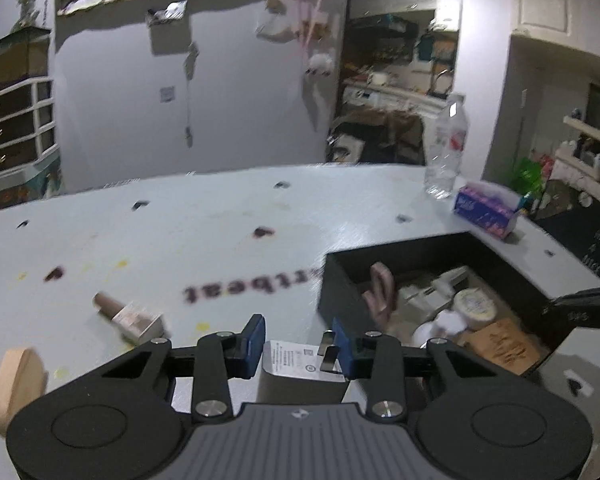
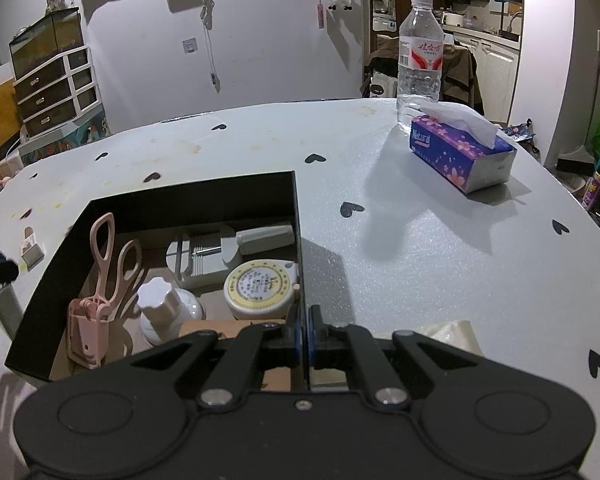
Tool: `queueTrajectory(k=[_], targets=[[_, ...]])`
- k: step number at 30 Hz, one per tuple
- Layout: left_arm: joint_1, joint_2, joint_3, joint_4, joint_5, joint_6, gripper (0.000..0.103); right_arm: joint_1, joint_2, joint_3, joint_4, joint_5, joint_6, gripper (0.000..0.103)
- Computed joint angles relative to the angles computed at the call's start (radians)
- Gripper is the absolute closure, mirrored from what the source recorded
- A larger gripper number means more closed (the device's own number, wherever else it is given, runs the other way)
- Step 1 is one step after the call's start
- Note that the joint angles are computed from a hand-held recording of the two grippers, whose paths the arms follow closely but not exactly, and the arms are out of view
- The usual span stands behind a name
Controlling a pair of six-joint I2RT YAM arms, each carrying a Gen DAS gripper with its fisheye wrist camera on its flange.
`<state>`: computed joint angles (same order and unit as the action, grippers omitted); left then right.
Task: Organize rigid objects
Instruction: 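Carry the white charger with the left tool into the black box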
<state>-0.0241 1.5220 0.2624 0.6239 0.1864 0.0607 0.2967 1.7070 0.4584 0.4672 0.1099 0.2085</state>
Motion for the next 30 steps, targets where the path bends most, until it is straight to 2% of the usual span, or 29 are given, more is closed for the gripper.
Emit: queueTrajectory(k=[4,8,10,12,15,16,24,30], targets=[[0.042,0.028,0.023,-0.065,-0.023,0.009,0.065,0.000,0.000,0.000,0.000,0.001,0.000,0.099],[0.093,0.098,0.025,0.011,-0.024,-0.033,0.061,0.000,0.000,0.003,-0.004,0.000,0.003,0.099],[0.098,0.136,0.029,0.053,-0.024,-0.053,0.044,0.000,-0.001,0.004,-0.006,0.001,0.002,0.099],[0.094,0.151,0.031,0.061,-0.028,-0.065,0.039,0.000,-0.002,0.004,-0.007,0.001,0.002,0.099],[0.089,0.145,0.010,0.079,-0.035,-0.091,0.020,0.001,-0.002,0.004,-0.007,0.001,0.002,0.099],[0.086,0.136,-0.004,0.088,-0.041,-0.101,0.019,0.001,-0.002,0.004,-0.007,0.002,0.001,0.099],[0.040,0.070,-0.092,0.088,-0.144,-0.200,0.021,0.001,-0.003,0.005,-0.008,0.002,0.000,0.098],[0.016,0.088,-0.115,0.118,-0.216,-0.314,0.041,0.001,-0.002,0.005,-0.008,0.002,0.001,0.098]])
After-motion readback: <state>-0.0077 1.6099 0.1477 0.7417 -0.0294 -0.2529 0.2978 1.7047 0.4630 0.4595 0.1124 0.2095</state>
